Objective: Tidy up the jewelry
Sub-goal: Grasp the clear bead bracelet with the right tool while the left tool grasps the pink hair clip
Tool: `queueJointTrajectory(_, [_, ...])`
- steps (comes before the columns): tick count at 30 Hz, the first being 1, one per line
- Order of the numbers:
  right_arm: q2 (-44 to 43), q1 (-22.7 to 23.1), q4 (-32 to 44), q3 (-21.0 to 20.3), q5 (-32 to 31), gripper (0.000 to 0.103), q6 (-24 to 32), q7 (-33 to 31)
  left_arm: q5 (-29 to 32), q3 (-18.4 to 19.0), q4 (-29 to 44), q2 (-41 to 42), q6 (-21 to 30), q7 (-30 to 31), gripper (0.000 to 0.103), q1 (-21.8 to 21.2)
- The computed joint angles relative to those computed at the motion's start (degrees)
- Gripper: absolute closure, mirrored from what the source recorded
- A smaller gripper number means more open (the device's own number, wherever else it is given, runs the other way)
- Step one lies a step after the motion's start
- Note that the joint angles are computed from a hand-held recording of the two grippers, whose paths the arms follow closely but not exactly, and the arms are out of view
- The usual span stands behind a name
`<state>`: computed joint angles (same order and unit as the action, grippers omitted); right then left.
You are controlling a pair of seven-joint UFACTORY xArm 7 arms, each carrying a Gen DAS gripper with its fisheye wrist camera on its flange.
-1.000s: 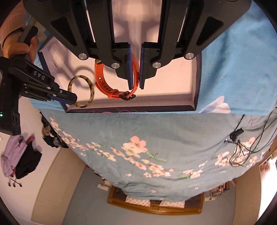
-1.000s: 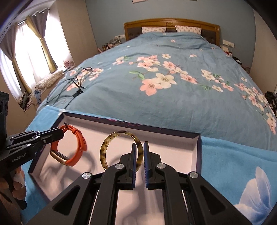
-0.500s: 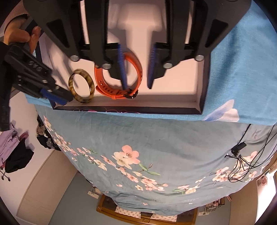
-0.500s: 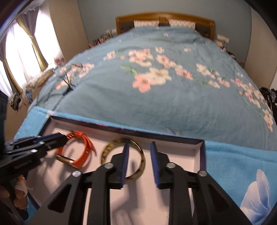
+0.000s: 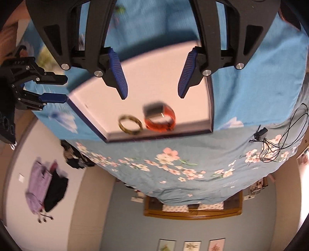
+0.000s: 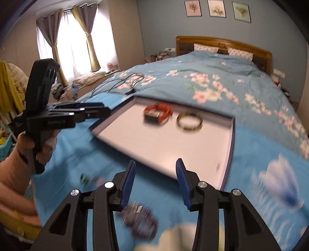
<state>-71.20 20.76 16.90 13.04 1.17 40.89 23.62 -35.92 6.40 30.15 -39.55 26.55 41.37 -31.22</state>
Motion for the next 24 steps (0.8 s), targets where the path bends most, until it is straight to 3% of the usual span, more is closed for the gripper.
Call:
queueJointTrajectory(6, [-2.1,5.2,-1.2,4.8,1.0,0.063,5.2,2.4,4.2,-1.3,-8.9,-12.1,4.0,-2.5,0.049,2.4])
queueJointTrajectory(13, [4.6,7.0,-0.3,6.7,-1.0,0.063,2.5,3.4,8.4,-1.4,-14.9,-21.3,8.4,-4.3,0.049,3.1])
queueJointTrajectory(15, [5.2,7.2,-0.2,6.9,-1.9,0.066,2.6,3.8,9.2,-1.4,-15.8,-22.3,8.8,-4.3,0.049,2.6])
queueJointTrajectory(17, [4.8,7.7,-0.4,6.5,-2.0,0.081,2.9,4.4,9.9,-1.3,-16.3,-23.4,9.6,-4.1,0.049,2.0])
queueJointTrajectory(20, [4.1,8.2,-0.8,6.2,-2.2,0.094,3.2,5.0,10.6,-1.6,-16.3,-23.5,9.9,-4.2,0.048,1.1])
queueJointTrajectory(24, [2.2,8.6,-1.2,5.4,-1.9,0.095,3.6,5.7,10.8,-1.9,-16.4,-23.5,9.9,-4.6,0.047,0.2])
